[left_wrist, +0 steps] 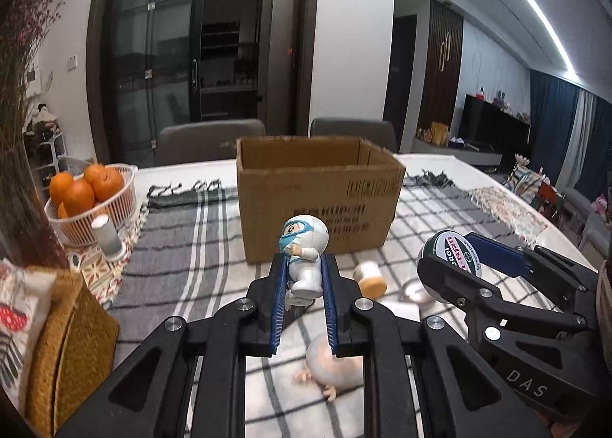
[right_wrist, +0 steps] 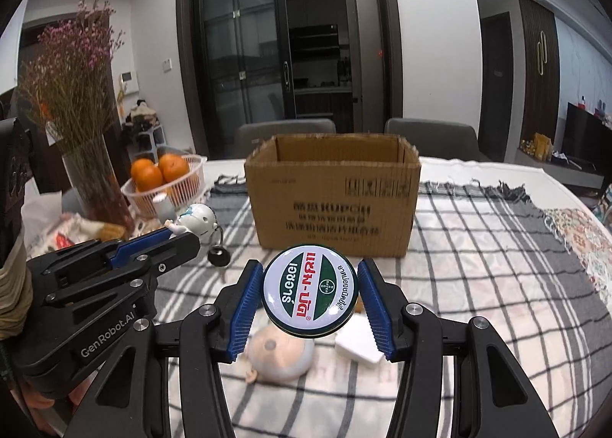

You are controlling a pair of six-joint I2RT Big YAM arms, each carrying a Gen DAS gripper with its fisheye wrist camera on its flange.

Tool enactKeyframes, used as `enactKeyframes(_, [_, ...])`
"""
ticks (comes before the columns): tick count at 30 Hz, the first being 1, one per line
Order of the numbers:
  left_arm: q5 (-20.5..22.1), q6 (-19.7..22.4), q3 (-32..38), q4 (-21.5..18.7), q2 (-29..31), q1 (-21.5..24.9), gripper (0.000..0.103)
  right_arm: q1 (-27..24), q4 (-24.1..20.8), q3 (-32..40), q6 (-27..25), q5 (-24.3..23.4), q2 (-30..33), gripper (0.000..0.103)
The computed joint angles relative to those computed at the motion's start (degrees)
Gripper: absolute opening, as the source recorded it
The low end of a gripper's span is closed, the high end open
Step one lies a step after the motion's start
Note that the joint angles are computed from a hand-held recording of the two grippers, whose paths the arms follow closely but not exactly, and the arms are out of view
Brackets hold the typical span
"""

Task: Organize rigid objects
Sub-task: 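Lift and carry the tin and figurine with both grippers over the cardboard box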

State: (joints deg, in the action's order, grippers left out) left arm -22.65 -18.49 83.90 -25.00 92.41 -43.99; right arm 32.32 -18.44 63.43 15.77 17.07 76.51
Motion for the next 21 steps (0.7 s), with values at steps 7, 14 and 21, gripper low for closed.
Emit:
enactKeyframes(7, [2.91, -0.19, 3.61, -0.06, 1.09, 1.61, 0.019, -1.27, 0.34, 3.84, -0.66, 0.05, 0.92, 0.053])
enactKeyframes(14, [3.42, 1.68, 8.66, -1.17, 2.87, 3.05, 0.019, -3.34, -1.84, 9.76, 0.62, -1.99, 3.61, 0.053])
enactKeyframes(21, [4.31, 3.83, 14.96, -3.85, 5.50, 4.44, 0.019, -5.46, -5.01, 16.50, 0.12, -4.90, 7.10, 0.053])
